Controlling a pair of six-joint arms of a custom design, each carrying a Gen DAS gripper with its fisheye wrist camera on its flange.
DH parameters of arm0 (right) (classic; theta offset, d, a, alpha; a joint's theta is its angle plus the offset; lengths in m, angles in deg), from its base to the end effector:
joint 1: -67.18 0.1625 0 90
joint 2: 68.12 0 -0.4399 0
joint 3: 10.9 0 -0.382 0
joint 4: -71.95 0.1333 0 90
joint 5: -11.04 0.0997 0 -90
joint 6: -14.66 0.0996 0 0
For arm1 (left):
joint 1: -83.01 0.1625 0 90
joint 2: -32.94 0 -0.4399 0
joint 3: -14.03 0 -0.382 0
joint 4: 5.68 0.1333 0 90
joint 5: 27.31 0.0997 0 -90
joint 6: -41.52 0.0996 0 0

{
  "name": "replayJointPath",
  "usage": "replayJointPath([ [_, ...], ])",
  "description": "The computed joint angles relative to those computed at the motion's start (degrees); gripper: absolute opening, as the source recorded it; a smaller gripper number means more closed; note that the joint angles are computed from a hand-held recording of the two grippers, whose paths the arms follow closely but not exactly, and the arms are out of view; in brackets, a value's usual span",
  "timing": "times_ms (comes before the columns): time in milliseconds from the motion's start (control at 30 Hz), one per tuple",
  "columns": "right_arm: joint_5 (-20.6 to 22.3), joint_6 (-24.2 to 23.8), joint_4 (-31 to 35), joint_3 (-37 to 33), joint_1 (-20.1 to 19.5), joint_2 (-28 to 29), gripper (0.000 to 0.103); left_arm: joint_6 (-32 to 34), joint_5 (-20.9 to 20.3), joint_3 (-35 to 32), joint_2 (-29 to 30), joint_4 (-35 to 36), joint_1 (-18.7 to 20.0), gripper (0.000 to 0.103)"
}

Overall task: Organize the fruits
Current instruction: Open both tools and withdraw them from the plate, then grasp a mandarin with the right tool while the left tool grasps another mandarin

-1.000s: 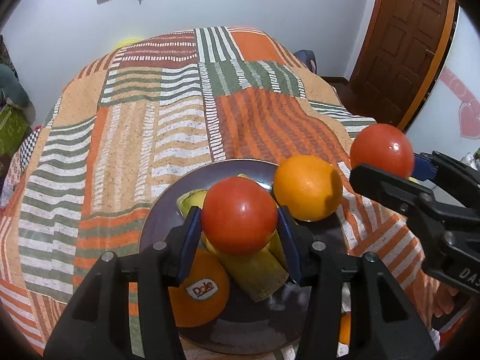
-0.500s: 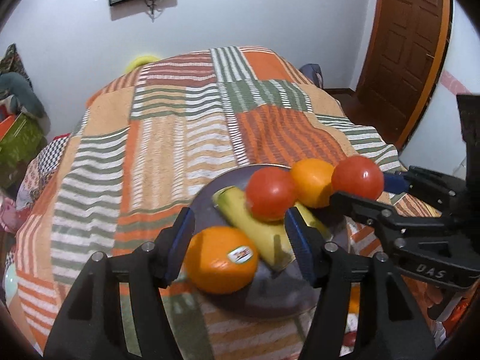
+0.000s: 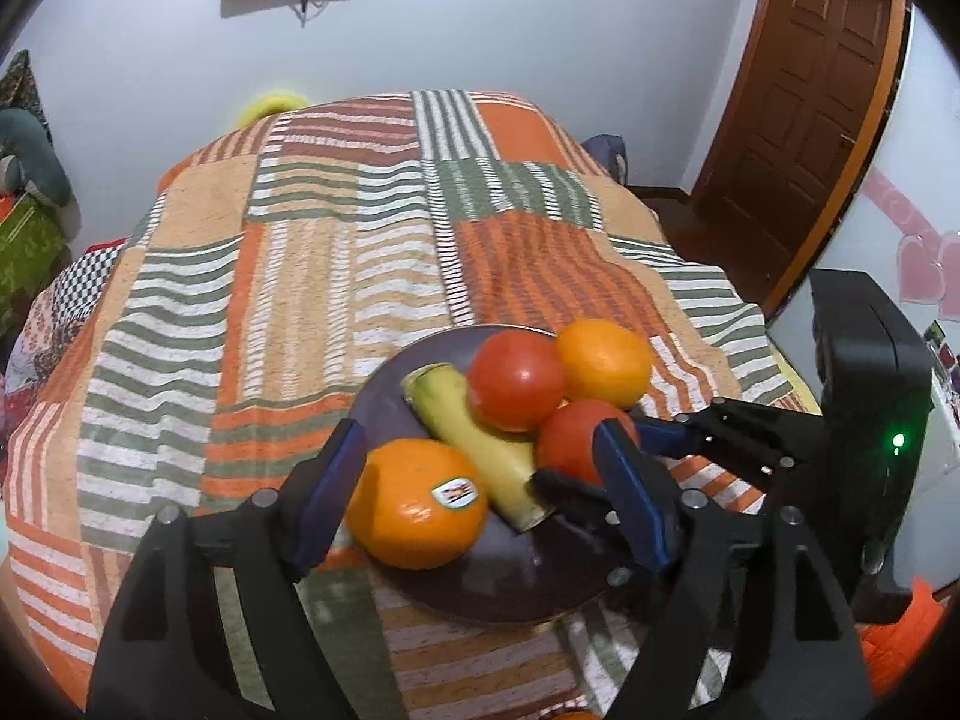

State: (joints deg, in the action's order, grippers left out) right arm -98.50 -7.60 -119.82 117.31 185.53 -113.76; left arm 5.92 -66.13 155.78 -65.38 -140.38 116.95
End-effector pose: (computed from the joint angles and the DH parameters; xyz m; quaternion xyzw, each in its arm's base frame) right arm 0.3169 -0.3767 0.0424 0.3898 -0.8906 0.1730 0.1584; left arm -0.1434 -0.3507 0.2749 0.1555 0.8884 -0.3168 0.2938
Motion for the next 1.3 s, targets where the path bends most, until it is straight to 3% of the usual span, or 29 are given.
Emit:
replayJointPath([
  [200,0.4,0.3,-0.2,0.5,-0.1,-0.1,0.046,3.4,-0.4,-0.7,5.5,-3.2,2.2,0.079],
  [433,1.5,2.3,0.4,1.6,-0.8,-1.5,0.048,3.5,-0.8,-0.9,5.2,-3.3,2.8,0.08],
  [600,-0.2,2.7,-0.3,3.4,-0.2,-3.3,0.049,0.9,0.5,-1.2,5.0,-0.1,1.9,0.08],
  [833,-0.9,4.3,-0.4,7.5,0.0,-8.0,0.053,-9.8,3.0,-0.4,-1.2,10.2,-2.3,0.08],
  [1133,-0.4,7.8,0.4,12.1,-0.9,-12.1,0.054,-26.8,3.3,-0.7,-12.0,34.5,-11.4,0.08],
  [1300,0.7,10.4,0.5,13.4,-1.5,-11.8,0.054,-33.6,2.0,-0.5,-15.9,42.8,-15.3,0.08],
])
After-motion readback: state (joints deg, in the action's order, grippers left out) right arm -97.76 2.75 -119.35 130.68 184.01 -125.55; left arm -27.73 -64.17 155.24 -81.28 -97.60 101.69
